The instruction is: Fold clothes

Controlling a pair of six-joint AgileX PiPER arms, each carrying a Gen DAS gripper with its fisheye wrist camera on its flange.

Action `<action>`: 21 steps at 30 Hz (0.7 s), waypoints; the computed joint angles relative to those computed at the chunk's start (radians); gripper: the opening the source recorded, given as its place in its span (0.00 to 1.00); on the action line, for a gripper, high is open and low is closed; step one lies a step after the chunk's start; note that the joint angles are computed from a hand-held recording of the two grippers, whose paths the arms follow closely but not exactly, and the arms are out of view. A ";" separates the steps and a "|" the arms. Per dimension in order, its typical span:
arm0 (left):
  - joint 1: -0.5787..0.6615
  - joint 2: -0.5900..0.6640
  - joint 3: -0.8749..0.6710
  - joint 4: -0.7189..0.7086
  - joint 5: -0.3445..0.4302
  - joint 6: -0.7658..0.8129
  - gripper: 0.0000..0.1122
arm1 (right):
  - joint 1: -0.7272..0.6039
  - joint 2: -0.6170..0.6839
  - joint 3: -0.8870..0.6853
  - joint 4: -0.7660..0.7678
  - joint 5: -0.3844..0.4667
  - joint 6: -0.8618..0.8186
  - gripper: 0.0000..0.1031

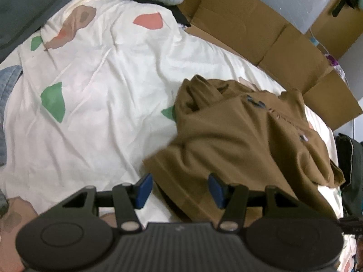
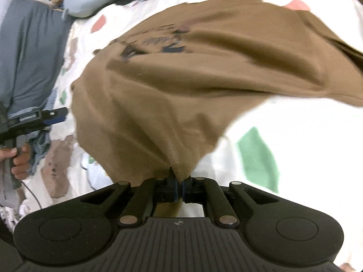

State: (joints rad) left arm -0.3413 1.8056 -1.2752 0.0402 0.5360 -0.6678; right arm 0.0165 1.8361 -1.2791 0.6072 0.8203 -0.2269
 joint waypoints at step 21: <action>-0.010 0.098 -0.178 -0.014 0.006 0.035 0.50 | -0.247 -0.150 0.041 -0.319 0.135 0.075 0.01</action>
State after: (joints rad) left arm -0.3509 1.9031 -1.4528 0.0263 0.5418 -0.6330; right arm -0.2304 1.6865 -1.2384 0.2881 0.9554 -0.1521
